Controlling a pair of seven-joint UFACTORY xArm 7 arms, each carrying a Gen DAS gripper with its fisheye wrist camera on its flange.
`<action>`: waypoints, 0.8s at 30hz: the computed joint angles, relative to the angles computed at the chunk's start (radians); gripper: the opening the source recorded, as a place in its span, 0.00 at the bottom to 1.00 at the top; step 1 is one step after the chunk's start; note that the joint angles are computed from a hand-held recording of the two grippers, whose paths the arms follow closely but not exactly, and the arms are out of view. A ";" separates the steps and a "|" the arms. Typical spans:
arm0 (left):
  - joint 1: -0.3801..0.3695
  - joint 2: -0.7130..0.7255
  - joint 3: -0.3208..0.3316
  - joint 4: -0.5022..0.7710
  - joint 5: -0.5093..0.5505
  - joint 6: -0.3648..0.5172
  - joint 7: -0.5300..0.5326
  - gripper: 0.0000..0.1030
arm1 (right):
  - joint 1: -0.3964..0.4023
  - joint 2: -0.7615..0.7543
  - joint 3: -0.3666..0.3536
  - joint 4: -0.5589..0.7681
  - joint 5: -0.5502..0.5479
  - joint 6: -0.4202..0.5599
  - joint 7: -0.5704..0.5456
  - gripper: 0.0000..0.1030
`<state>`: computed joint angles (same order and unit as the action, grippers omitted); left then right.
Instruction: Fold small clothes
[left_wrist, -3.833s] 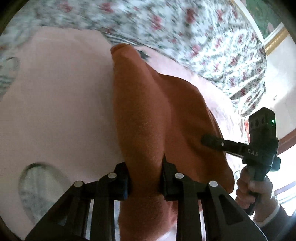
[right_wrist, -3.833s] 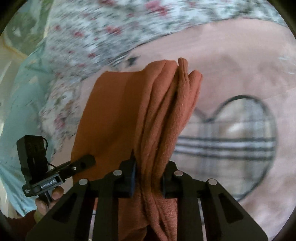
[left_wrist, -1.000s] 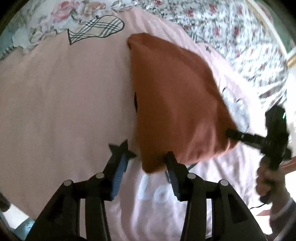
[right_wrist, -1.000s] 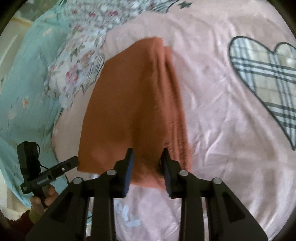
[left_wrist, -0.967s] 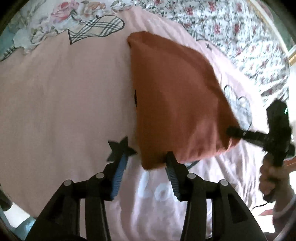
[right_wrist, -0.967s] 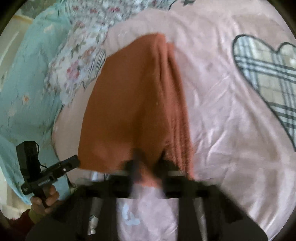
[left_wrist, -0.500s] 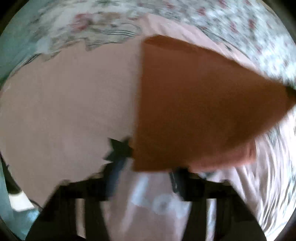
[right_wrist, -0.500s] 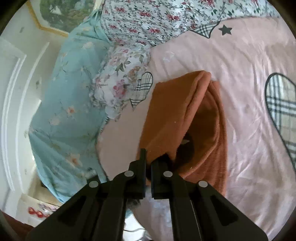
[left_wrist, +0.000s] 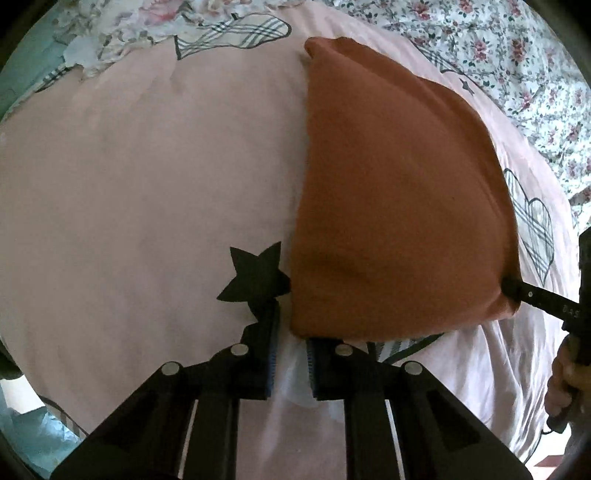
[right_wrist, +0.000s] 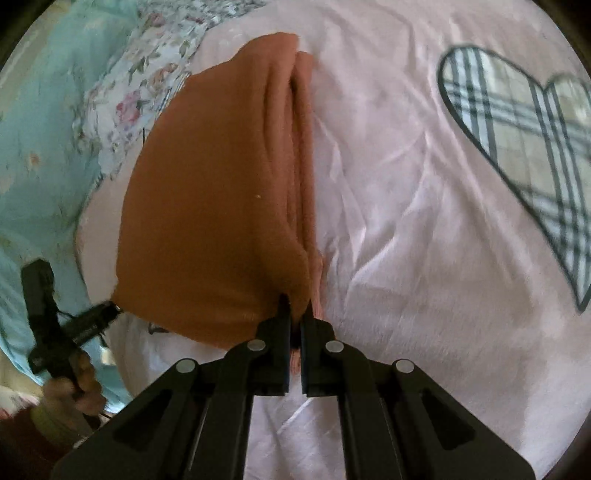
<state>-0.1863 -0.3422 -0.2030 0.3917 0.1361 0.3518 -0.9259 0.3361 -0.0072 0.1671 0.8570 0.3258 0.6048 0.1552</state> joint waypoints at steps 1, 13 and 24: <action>-0.006 0.001 0.014 0.004 -0.007 0.004 0.022 0.12 | 0.000 0.007 0.000 0.005 -0.001 -0.001 0.006 0.04; -0.102 -0.094 0.143 -0.006 -0.225 0.113 0.381 0.13 | -0.010 -0.011 -0.008 0.013 0.059 0.050 0.037 0.10; -0.184 -0.085 0.245 0.082 -0.459 0.042 0.713 0.19 | -0.045 0.122 -0.026 0.239 -0.034 -0.064 0.127 0.33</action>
<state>-0.3699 -0.4270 0.0417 0.4735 -0.3232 0.3936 -0.2128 0.2916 0.1146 0.1416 1.0959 0.2913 0.5408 0.2823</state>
